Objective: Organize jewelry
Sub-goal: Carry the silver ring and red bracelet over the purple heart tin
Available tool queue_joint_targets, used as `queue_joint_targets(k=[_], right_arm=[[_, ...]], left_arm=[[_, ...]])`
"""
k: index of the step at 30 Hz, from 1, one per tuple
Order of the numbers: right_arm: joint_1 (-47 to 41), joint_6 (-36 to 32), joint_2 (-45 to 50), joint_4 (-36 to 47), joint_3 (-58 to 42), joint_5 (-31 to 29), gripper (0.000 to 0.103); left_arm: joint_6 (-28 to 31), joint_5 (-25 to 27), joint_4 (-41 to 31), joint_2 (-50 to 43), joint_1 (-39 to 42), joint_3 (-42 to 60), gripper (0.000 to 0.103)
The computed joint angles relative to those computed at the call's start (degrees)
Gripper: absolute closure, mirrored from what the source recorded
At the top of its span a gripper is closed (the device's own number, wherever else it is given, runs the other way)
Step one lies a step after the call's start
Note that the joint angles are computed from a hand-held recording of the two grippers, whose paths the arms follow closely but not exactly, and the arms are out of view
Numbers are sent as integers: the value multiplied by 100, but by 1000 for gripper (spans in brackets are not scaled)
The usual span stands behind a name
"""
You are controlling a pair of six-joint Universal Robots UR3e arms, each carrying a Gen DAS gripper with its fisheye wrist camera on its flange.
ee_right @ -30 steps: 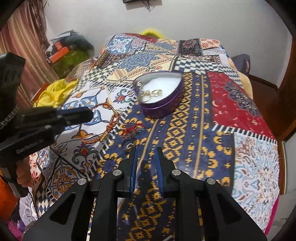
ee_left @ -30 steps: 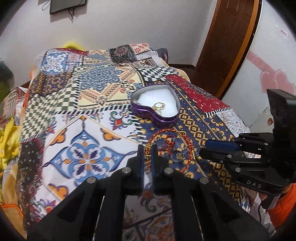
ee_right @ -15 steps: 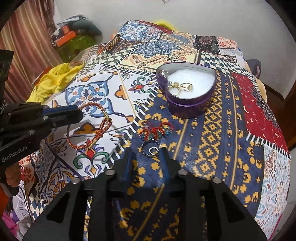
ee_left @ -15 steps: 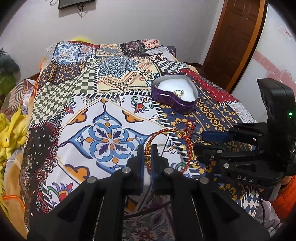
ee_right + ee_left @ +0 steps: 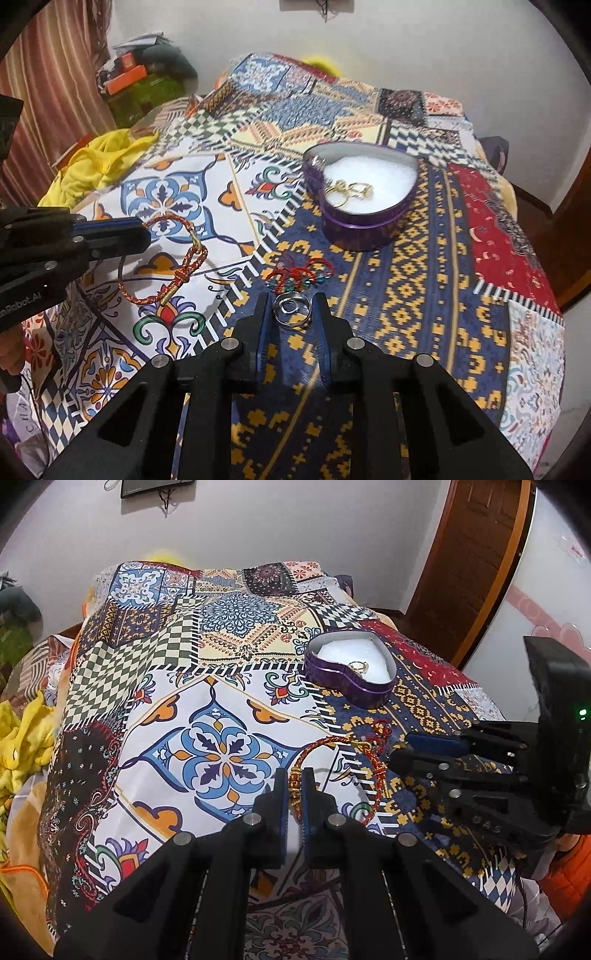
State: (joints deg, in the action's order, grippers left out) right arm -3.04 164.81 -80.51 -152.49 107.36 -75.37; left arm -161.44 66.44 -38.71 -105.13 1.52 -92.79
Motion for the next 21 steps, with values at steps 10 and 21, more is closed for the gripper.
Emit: queue_joint_targets(k=[10,21], right_arm=[[-488,112,-654,-44,198,286,83],[-813,283,-987,-259,174,589,83]], left_arm=[[-148,12,-39,-35,-170,349,98],[-345,65,-166,-445,-473,1365,98]])
